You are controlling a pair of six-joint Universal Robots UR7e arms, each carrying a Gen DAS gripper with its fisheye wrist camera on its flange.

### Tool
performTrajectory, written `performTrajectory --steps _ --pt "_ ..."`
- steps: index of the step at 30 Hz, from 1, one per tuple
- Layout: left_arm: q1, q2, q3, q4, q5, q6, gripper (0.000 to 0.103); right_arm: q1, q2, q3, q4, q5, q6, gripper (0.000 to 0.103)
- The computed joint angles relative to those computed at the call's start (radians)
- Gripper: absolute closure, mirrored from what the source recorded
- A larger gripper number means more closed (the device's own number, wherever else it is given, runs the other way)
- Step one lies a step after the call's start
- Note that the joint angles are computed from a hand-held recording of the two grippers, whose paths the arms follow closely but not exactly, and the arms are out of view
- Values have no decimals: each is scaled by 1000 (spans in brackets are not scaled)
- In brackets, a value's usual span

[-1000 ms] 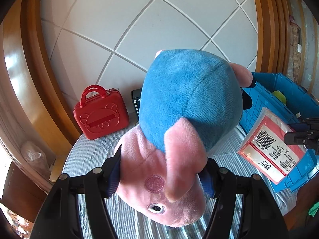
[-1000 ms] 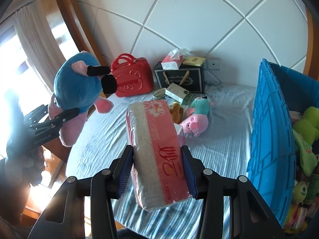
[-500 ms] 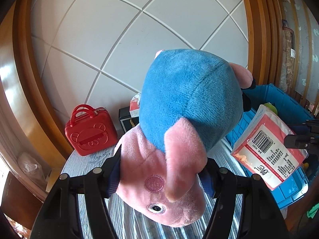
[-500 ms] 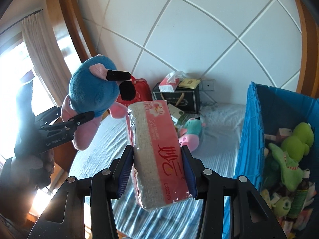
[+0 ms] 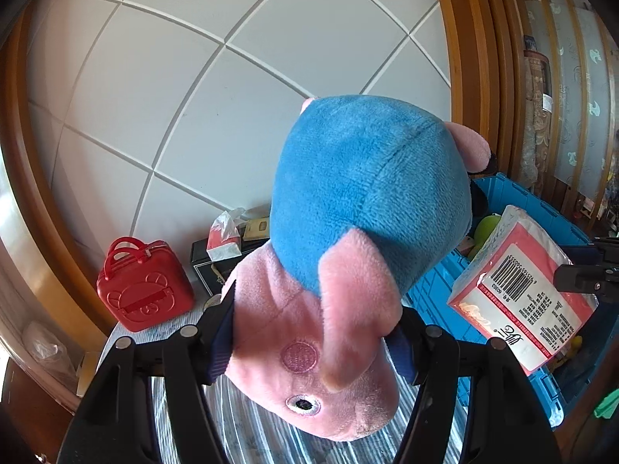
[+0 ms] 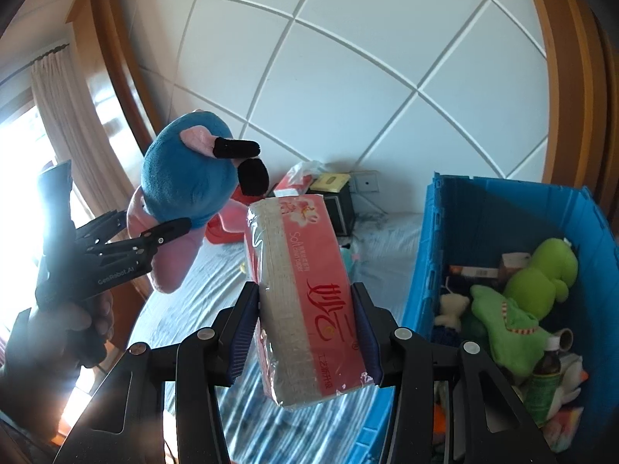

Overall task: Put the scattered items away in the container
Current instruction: 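Lift the pig plush and tissue pack and carry both over the blue crate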

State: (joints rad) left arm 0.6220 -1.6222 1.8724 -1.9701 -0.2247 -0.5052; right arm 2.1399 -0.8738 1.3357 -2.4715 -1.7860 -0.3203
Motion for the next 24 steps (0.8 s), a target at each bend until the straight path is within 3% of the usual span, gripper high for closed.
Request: performTrajectory --steps 8,24 --pt "25 162 -59 -333 -65 299 38 -44 -65 31 -29 -30 12 57" --pt "60 423 -229 -539 -234 547 38 -136 -193 106 -95 -130 77 57"
